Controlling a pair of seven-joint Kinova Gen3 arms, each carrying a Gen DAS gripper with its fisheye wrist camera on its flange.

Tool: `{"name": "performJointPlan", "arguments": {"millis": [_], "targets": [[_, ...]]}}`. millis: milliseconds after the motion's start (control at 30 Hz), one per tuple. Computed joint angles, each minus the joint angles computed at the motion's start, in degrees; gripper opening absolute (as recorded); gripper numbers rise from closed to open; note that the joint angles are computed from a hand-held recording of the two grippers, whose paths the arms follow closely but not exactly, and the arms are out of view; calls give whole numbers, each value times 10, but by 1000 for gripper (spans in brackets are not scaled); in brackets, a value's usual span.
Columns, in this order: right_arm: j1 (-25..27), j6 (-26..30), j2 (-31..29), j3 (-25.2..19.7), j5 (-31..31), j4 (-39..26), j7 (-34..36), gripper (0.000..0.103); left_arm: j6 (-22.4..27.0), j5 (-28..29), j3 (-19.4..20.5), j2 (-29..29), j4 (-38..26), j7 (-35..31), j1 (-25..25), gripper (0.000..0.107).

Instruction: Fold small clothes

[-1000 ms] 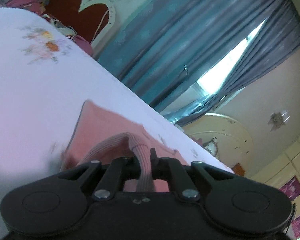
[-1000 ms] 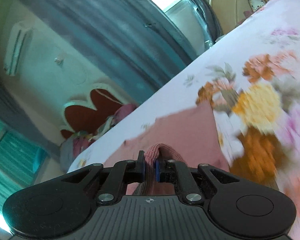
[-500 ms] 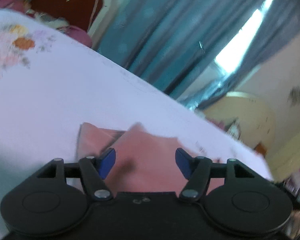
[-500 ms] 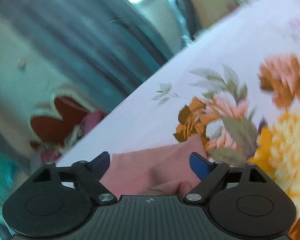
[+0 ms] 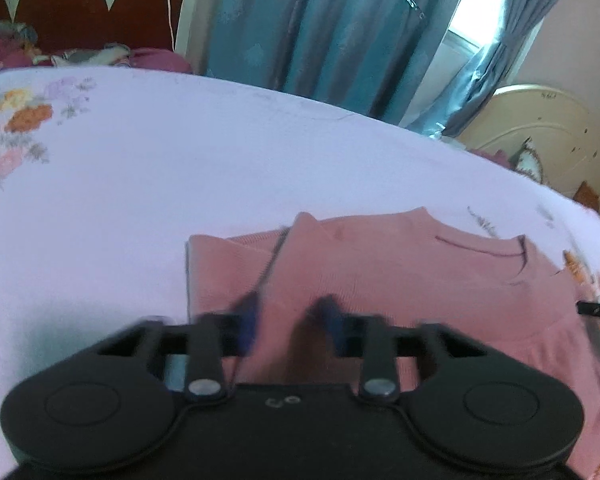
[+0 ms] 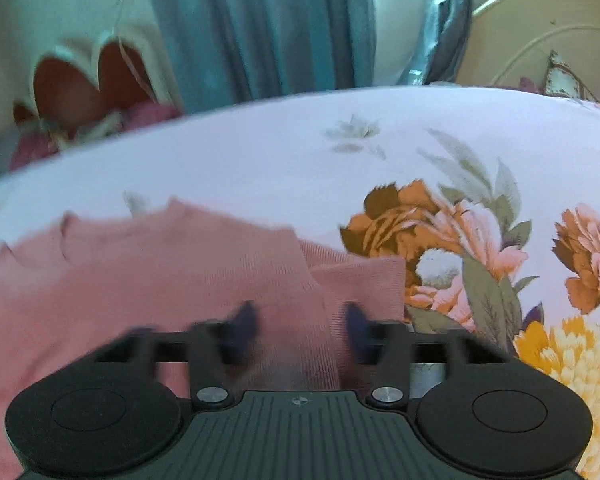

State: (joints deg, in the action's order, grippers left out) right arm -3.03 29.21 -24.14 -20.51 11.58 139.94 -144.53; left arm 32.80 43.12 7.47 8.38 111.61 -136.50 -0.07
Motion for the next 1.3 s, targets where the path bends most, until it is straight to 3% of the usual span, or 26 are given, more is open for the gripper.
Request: {"name": "performJointPlan", "arguments": {"millis": [33, 133, 233, 333, 433, 467, 533, 600, 633, 667, 700, 767, 800, 867, 933, 1000, 1067, 1167, 1233, 1267, 1300], "targets": [[2, 0, -6, -3, -2, 1, 1, 6, -1, 5, 6, -2, 1, -3, -6, 13], [47, 28, -52, -45, -24, -4, 0, 5, 11, 65, 10, -13, 12, -60, -27, 10], [61, 51, -77, -71, -18, -12, -8, 5, 12, 131, -61, -14, 21, -124, 32, 9], [88, 70, -22, -102, 20, -20, -60, 0, -10, 133, -125, 5, 19, -126, 105, 9], [90, 68, -7, -100, 50, -7, -127, 0, -30, 112, -121, 11, 17, -89, 111, 20], [87, 83, -22, -107, 60, -10, -150, 0, -39, 108, -120, 1, 22, -92, 111, 29], [58, 115, -60, -122, 87, -21, -191, 3, -30, 115, -111, -43, 40, -125, 90, 29], [6, 111, -83, -116, 99, -28, -209, 41, 12, 147, -66, -66, 56, -167, 39, 29], [-16, 97, -81, -122, 107, -32, -211, 82, 36, 152, -39, -63, 58, -188, 19, 29], [-41, 81, -68, -121, 114, -38, -203, 85, 59, 148, -13, -59, 60, -205, 3, 30], [-66, 64, -45, -114, 111, -48, -187, 81, 82, 134, 11, -57, 59, -213, -7, 30], [-100, 32, 8, -108, 92, -67, -142, 25, 100, 108, 30, -53, 55, -216, 1, 31], [-103, 26, 35, -118, 93, -76, -130, 19, 96, 104, 26, -49, 55, -217, 18, 32], [-79, 20, 88, -164, 124, -91, -134, 20, 58, 94, 0, -37, 56, -221, 71, 31], [-27, 14, 131, -208, 167, -99, -173, 19, 12, 119, -36, -22, 55, -231, 124, 31], [26, -10, 147, -235, 190, -100, -219, 19, -29, 155, -60, -8, 56, -243, 164, 31], [66, -1, 158, -268, 199, -112, -238, 19, -38, 182, -77, -1, 55, -239, 184, 31], [60, 37, 134, -272, 185, -128, -234, 20, -53, 192, -107, -35, 77, -257, 222, 31], [49, 56, 107, -280, 196, -135, -243, 22, -74, 214, -102, -64, 97, -296, 229, 47], [36, 52, 103, -269, 191, -133, -243, 28, -78, 219, -106, -62, 98, -304, 237, 54], [18, 38, 109, -248, 181, -131, -234, 49, -79, 215, -102, -59, 98, -303, 238, 55]]}}
